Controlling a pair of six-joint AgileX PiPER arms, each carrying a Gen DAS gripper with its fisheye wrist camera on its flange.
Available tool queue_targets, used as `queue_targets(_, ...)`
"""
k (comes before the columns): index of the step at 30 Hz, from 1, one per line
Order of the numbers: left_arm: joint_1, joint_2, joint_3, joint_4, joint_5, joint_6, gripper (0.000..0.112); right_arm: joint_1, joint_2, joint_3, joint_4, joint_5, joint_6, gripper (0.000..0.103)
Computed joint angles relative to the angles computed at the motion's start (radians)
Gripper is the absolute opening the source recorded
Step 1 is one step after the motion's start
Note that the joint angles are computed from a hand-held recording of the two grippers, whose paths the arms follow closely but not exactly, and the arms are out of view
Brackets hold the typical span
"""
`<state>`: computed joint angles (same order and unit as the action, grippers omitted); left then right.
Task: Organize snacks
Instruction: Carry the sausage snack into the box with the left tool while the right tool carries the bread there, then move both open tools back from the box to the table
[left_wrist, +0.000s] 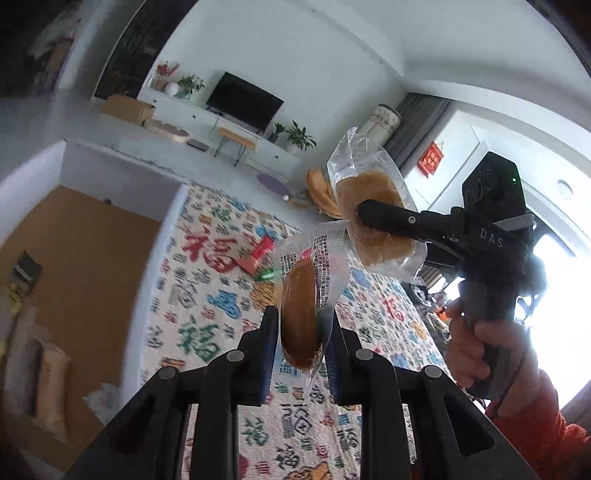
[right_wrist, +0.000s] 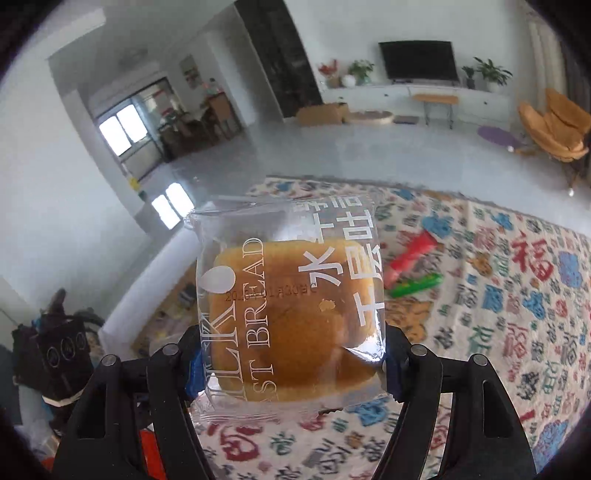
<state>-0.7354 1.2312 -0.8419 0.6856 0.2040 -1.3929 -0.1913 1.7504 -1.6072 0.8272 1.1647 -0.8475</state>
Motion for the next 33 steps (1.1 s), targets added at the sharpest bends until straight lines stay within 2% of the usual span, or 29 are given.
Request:
queue_targets(1, 0.018, -0.043, 0.005, -0.064, 0.052, 0.08, 0.023, 0.045, -0.013, 0.002, 0.009, 0.001, 0.016, 0.074)
queue_targets(3, 0.054, -0.118, 0.019, -0.098, 0.17, 0.147, 0.023, 0.148, -0.023, 0.005, 0.016, -0.021, 0.047, 0.075)
queue_targets(6, 0.164, -0.193, 0.062, -0.188, 0.289, 0.273, 0.025, 0.308, 0.005, -0.001, 0.005, -0.113, 0.105, 0.076)
queue_targets(8, 0.209, -0.196, 0.081, -0.14, 0.375, 0.248, 0.03, 0.389, 0.057, -0.023, 0.02, -0.179, 0.127, 0.078)
queue_targets(10, 0.268, -0.195, 0.112, -0.141, 0.387, 0.259, 0.061, 0.461, 0.127, -0.086, -0.038, -0.203, 0.2, 0.081)
queue_targets(12, 0.326, -0.214, 0.157, -0.15, 0.366, 0.272, 0.075, 0.496, 0.181, -0.148, -0.114, -0.21, 0.281, 0.081)
queue_targets(15, 0.348, -0.218, 0.189, -0.107, 0.348, 0.232, 0.079, 0.487, 0.177, -0.136, -0.082, -0.247, 0.266, 0.081)
queue_targets(17, 0.306, -0.197, 0.197, -0.022, 0.353, 0.127, 0.08, 0.474, 0.156, -0.108, -0.072, -0.27, 0.233, 0.081)
queue_targets(20, 0.175, -0.133, 0.167, 0.102, 0.417, -0.03, 0.081, 0.455, 0.085, -0.011, -0.108, -0.342, 0.19, 0.082)
queue_targets(24, -0.052, -0.005, 0.059, 0.205, 0.532, -0.181, 0.094, 0.372, 0.067, 0.153, -0.125, -0.45, 0.068, 0.084)
queue_targets(29, -0.218, 0.228, -0.158, 0.224, 0.607, -0.176, 0.098, 0.193, 0.142, 0.361, -0.163, -0.638, -0.103, 0.084)
queue_targets(33, -0.29, 0.391, -0.316, 0.206, 0.617, -0.115, 0.098, -0.016, 0.159, 0.501, -0.026, -0.75, -0.38, 0.084)
